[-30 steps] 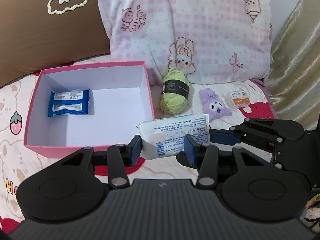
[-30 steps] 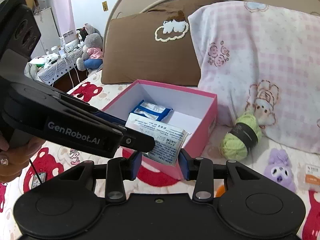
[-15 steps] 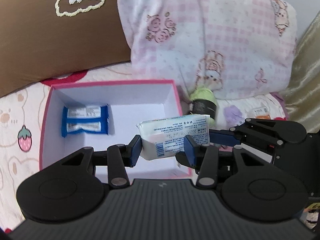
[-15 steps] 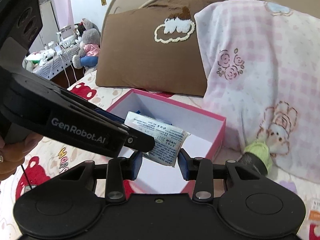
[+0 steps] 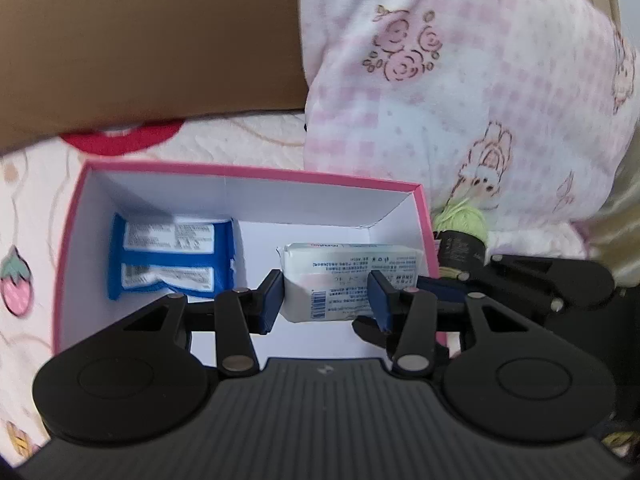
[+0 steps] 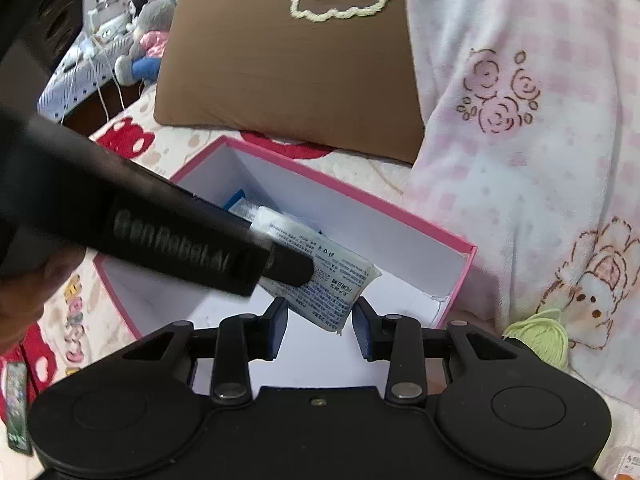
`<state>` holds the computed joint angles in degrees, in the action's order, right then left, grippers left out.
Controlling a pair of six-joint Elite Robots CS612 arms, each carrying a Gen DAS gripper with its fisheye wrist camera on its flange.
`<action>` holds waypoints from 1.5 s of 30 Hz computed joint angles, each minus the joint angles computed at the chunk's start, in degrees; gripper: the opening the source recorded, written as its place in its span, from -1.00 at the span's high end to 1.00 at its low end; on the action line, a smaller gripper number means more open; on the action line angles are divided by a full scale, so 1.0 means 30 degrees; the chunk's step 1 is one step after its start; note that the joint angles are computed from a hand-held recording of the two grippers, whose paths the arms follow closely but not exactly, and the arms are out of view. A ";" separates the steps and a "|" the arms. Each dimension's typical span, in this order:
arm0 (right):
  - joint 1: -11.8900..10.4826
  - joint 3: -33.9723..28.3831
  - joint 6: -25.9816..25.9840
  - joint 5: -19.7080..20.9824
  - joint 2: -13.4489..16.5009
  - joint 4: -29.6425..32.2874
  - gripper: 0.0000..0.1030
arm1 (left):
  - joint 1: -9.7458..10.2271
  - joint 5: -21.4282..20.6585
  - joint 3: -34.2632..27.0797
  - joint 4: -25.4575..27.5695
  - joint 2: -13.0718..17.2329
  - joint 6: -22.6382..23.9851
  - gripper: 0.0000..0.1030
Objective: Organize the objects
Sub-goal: 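Lower the soap bar into the pink box beside the blue packet and open the left gripper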
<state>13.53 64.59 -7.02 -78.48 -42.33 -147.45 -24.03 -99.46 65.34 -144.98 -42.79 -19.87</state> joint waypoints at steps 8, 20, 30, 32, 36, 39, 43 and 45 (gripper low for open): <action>0.0146 -0.0465 -0.1077 -0.0657 0.0569 -0.0332 0.29 | 0.0299 -0.0400 -0.0457 -0.0262 0.0660 -0.0270 0.14; 0.0618 -0.4025 -0.2845 -0.2786 0.2664 0.3423 0.33 | 0.0775 -0.1014 -0.1925 0.0172 0.2281 -0.1213 0.19; 0.0648 -0.6859 -0.1234 -0.2854 0.4157 0.6874 0.34 | 0.0956 -0.1029 -0.3716 0.2441 0.3353 -0.1238 0.20; 0.0660 -0.7306 -0.0910 -0.2971 0.4357 0.7405 0.34 | 0.0990 -0.1047 -0.3916 0.2445 0.3494 -0.1572 0.20; 0.0684 -0.7769 -0.0894 -0.3274 0.4648 0.7507 0.34 | 0.0971 -0.0779 -0.3996 0.2104 0.3602 -0.1752 0.23; 0.0627 -0.7663 -0.0866 -0.3119 0.4678 0.7200 0.27 | 0.0891 -0.0212 -0.4059 0.2188 0.3631 -0.1859 0.30; 0.0556 -0.6450 -0.1014 -0.2996 0.4078 0.5709 0.19 | 0.0740 0.0678 -0.3859 0.1936 0.3465 -0.2082 0.31; 0.0538 -0.5600 -0.1290 -0.2999 0.3600 0.4823 0.16 | 0.0730 0.0599 -0.3540 0.1570 0.3240 -0.2052 0.31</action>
<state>15.14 47.79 -10.88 -87.47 -31.53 -132.99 -21.84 -97.66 54.72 -140.27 -33.07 -26.02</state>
